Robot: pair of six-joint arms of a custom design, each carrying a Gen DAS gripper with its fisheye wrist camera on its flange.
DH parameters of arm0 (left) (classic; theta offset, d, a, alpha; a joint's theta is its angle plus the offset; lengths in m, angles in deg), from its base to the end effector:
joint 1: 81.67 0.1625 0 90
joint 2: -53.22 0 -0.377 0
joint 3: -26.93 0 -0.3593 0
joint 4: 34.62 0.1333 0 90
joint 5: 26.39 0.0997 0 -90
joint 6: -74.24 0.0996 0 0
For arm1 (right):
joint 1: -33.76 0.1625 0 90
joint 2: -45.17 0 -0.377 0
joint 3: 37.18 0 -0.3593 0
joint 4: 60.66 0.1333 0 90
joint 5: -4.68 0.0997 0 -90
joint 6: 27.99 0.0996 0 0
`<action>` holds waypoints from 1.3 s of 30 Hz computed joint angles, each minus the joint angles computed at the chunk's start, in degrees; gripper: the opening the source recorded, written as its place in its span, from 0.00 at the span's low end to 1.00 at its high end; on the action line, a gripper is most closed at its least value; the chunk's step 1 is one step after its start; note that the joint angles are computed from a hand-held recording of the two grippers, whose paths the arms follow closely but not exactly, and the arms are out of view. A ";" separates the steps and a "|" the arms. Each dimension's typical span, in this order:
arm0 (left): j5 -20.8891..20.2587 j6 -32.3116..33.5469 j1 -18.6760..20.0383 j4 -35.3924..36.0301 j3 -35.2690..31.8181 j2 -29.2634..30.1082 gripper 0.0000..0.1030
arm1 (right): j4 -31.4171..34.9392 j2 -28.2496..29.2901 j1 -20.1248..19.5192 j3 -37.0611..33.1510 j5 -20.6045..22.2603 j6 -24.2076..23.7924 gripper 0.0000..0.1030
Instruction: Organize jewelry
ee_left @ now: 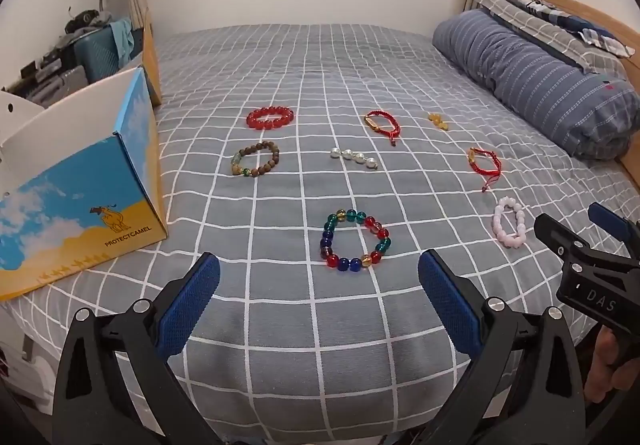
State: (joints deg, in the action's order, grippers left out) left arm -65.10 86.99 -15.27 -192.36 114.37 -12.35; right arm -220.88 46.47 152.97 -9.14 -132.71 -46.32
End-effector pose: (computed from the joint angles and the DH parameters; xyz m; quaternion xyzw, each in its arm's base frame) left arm -0.0482 -0.6375 0.4001 0.0987 0.8414 -0.3874 0.3636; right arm 0.4475 -0.6774 -0.0078 0.2174 -0.8418 0.3540 0.3446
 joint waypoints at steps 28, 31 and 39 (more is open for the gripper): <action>0.16 -2.46 -0.26 2.84 -0.05 -0.37 0.95 | 1.92 -0.11 0.28 -0.71 -1.01 2.14 0.93; 0.22 -2.30 -0.28 2.77 -0.03 -0.34 0.95 | 2.50 -0.15 0.26 -0.86 -0.84 2.67 0.93; 0.20 -2.28 -0.34 2.78 -0.02 -0.36 0.95 | 2.99 0.14 0.26 -1.47 -0.98 2.79 0.93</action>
State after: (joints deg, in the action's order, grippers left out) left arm -64.89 84.71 -15.62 -189.58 114.35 -12.71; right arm -217.89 46.61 153.23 -10.60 -133.69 -43.52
